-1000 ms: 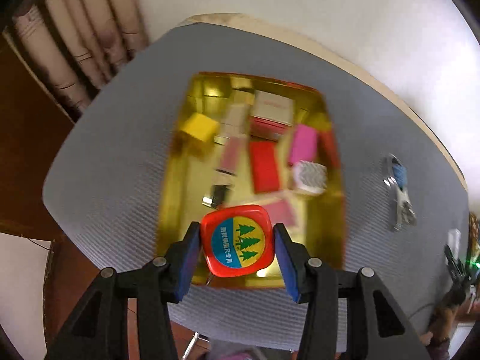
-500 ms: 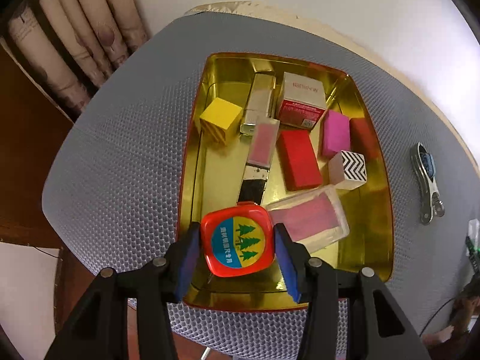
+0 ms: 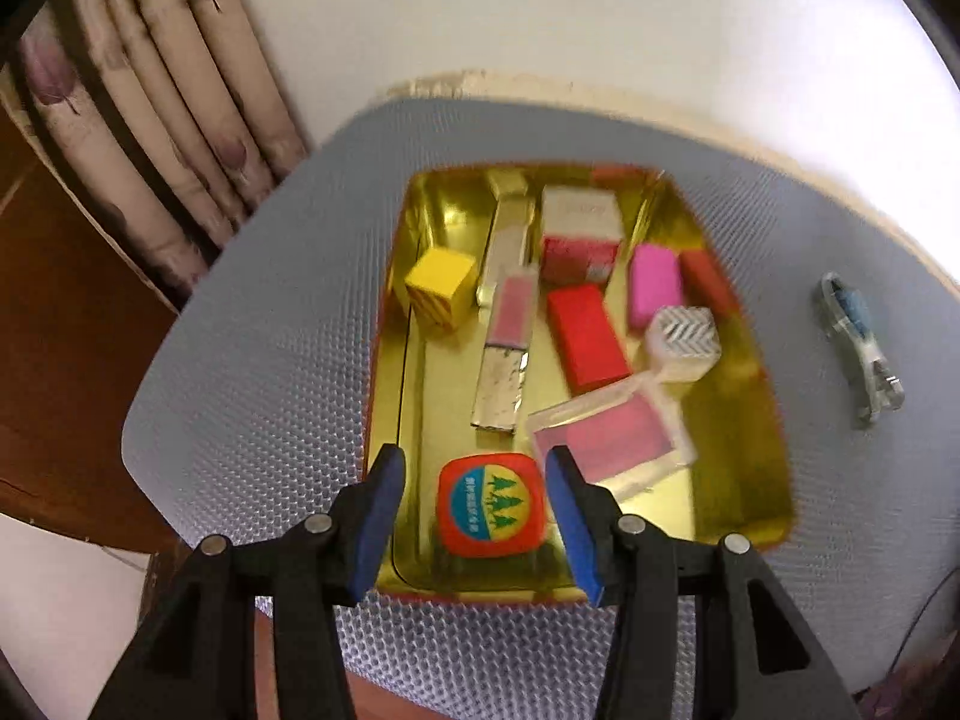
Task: Organize rigid objects
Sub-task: 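Carry the tape measure into the tin and open the left tool, then carry the clear toothpick box over the tin with the right tool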
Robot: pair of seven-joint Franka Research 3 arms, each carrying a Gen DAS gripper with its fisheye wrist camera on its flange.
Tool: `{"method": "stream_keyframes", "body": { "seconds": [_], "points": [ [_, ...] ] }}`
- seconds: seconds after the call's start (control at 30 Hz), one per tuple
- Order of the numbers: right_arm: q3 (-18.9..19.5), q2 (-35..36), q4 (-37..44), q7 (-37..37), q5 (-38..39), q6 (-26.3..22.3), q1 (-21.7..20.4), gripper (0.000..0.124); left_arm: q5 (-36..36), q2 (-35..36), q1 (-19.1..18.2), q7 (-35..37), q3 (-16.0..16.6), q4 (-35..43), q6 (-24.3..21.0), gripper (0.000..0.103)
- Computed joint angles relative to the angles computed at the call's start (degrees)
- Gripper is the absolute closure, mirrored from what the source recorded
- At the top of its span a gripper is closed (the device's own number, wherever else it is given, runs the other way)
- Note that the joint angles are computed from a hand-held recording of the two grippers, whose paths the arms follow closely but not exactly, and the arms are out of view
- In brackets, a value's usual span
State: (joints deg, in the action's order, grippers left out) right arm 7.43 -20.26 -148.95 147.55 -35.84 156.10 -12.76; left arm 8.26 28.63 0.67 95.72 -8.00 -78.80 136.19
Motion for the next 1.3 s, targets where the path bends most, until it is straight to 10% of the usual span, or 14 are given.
{"method": "stream_keyframes", "body": {
  "seconds": [0.23, 0.9, 1.3],
  "points": [
    [-0.04, 0.02, 0.17, -0.34, 0.24, -0.56, 0.22, 0.058, -2.0, -9.5, 1.25, 1.45, -0.99, -12.76, 7.61, 0.053],
    [-1.6, -3.25, 2.61, -5.51, 18.16, -2.19, 7.12, 0.066, -7.88, -16.07, 2.31, 6.31, -0.51, -23.13, 11.41, 0.053],
    [-1.07, 13.97, 28.77, -25.29, 35.96, 2.91, 23.36, 0.066, -9.02, -15.46, 2.97, 7.1, -0.2, -23.19, 12.11, 0.053]
  ]
}}
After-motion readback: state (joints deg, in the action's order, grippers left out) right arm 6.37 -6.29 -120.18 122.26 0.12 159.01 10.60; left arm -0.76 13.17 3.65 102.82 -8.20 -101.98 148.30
